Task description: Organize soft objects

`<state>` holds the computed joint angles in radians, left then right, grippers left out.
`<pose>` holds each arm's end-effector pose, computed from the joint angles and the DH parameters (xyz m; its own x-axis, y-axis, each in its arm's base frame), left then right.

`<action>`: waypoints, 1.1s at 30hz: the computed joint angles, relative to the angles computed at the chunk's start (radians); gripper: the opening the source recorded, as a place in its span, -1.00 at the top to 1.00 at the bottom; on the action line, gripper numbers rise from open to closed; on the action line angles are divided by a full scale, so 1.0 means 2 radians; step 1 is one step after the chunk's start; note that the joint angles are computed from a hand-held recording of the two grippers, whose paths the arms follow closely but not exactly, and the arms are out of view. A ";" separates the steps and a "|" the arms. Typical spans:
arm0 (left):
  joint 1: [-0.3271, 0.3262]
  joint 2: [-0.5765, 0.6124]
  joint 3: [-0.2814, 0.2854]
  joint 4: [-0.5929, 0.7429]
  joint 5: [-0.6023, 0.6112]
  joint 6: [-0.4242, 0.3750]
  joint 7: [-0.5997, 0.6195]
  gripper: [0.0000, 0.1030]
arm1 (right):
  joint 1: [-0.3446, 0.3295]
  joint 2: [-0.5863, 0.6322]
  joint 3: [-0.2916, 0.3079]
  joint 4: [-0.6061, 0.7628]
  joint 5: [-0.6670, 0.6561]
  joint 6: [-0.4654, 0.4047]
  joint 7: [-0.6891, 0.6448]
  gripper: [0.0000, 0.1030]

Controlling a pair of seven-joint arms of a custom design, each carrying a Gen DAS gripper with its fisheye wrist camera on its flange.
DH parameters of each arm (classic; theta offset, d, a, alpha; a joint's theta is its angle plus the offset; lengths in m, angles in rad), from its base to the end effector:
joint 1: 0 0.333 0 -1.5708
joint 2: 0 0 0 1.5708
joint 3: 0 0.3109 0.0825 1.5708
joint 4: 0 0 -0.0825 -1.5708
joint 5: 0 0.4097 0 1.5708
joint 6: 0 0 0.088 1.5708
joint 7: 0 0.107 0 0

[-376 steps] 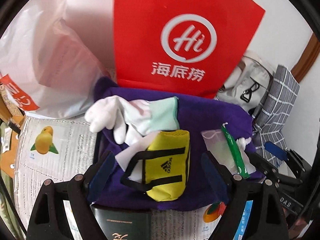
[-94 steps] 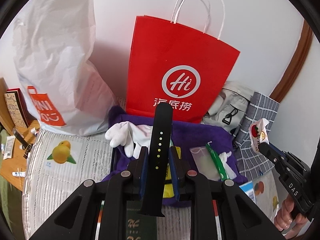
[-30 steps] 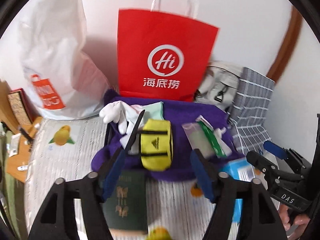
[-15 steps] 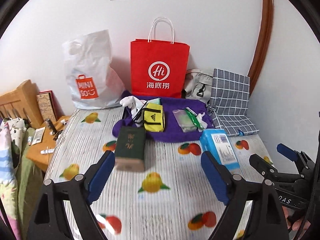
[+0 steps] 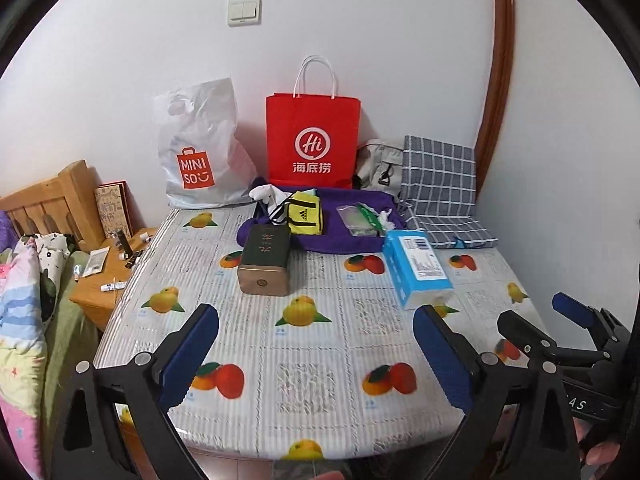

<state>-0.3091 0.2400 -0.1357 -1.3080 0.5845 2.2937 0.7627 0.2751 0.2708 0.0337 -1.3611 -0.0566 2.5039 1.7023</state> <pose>0.6415 -0.2765 0.6929 0.1318 -0.9896 0.0582 -0.6113 -0.1273 -0.7811 0.6823 0.2140 0.6665 0.2242 -0.9731 -0.0532 -0.6361 -0.1048 -0.7644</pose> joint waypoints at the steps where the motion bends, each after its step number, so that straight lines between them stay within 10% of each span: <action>1: -0.003 -0.007 0.000 -0.008 0.006 0.001 -0.002 -0.91 | 0.001 -0.011 -0.001 -0.015 -0.004 0.007 0.002 -0.99; 33: 0.006 -0.046 -0.018 -0.056 0.027 0.014 -0.027 -0.92 | -0.010 -0.075 0.004 -0.089 -0.006 0.043 0.003 -0.99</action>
<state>-0.2973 0.1488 -0.1707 -1.4202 0.6389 2.3218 0.7089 0.2557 0.1207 0.0419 -1.5400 -0.0683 2.5902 1.7081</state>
